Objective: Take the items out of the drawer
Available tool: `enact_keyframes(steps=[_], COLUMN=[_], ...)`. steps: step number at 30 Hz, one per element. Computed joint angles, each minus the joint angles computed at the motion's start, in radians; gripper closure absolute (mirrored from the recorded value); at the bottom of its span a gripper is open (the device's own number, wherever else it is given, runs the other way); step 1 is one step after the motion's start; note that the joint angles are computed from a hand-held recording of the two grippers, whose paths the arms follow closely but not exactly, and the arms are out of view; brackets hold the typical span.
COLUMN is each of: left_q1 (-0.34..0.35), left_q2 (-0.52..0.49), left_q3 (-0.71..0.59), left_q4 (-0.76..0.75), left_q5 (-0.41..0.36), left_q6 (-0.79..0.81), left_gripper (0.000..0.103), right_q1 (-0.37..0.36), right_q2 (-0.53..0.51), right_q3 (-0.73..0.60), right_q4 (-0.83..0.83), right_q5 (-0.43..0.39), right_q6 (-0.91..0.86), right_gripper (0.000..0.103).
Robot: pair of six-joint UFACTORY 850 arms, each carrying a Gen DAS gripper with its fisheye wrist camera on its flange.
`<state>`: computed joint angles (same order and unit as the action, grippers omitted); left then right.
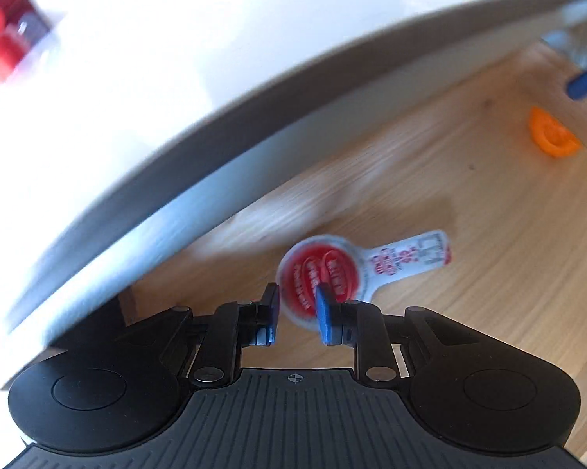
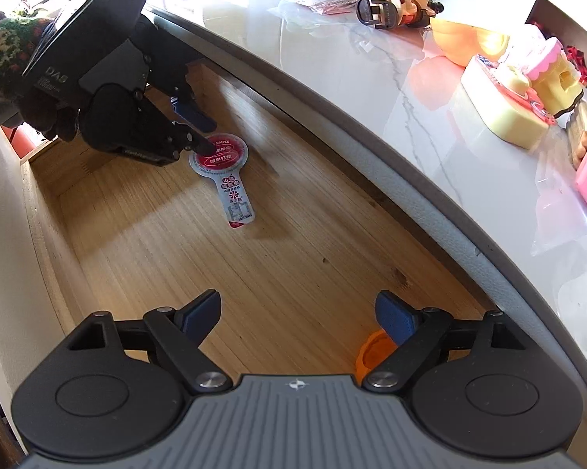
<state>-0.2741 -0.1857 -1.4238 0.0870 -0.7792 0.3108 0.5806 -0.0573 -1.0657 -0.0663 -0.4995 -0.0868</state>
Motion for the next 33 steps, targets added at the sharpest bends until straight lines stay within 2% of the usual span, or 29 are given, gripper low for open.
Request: enact_keyframes(steps=[9, 13, 16, 18, 22, 24, 26, 28, 30, 31, 33], left_q1=[0.109, 0.096, 0.078, 0.068, 0.044, 0.034, 0.006, -0.005, -0.007, -0.015, -0.063], left_q2=[-0.066, -0.064, -0.066, -0.073, -0.091, -0.084, -0.039, 0.03, 0.06, 0.04, 0.06], left_q3=[-0.1, -0.104, -0.113, -0.128, -0.168, -0.175, -0.146, -0.063, -0.037, -0.045, 0.004], left_q4=[-0.297, -0.278, -0.315, -0.374, -0.466, -0.469, -0.409, -0.37, -0.387, -0.396, -0.378], left_q5=[-0.101, -0.061, -0.063, -0.108, -0.284, -0.324, -0.268, -0.162, -0.132, -0.112, -0.073], left_q6=[-0.085, -0.068, 0.048, 0.161, 0.369, 0.417, 0.476, 0.572, 0.665, 0.717, 0.789], left_gripper=[0.077, 0.076, 0.074, 0.074, 0.073, 0.074, 0.074, 0.075, 0.074, 0.074, 0.072], right_q1=[-0.002, 0.004, 0.006, 0.005, 0.002, 0.0, 0.001, -0.006, -0.012, -0.019, -0.043], right_q2=[-0.008, -0.013, -0.014, -0.013, -0.012, -0.005, 0.018, 0.048, 0.098, 0.123, 0.167], right_q3=[-0.007, -0.01, -0.015, -0.016, -0.008, -0.004, 0.002, 0.005, 0.026, 0.036, 0.056], right_q4=[0.004, 0.003, 0.001, 0.003, 0.013, 0.012, -0.051, -0.043, -0.066, -0.057, -0.018], right_q5=[-0.001, 0.0, -0.004, -0.006, 0.007, 0.007, -0.004, -0.032, -0.028, -0.031, -0.042], right_q6=[-0.005, 0.001, 0.003, 0.002, -0.003, -0.004, 0.045, 0.053, 0.082, 0.083, 0.072], right_gripper=[0.015, 0.014, 0.014, 0.014, 0.014, 0.014, 0.014, 0.005, 0.002, 0.001, 0.0])
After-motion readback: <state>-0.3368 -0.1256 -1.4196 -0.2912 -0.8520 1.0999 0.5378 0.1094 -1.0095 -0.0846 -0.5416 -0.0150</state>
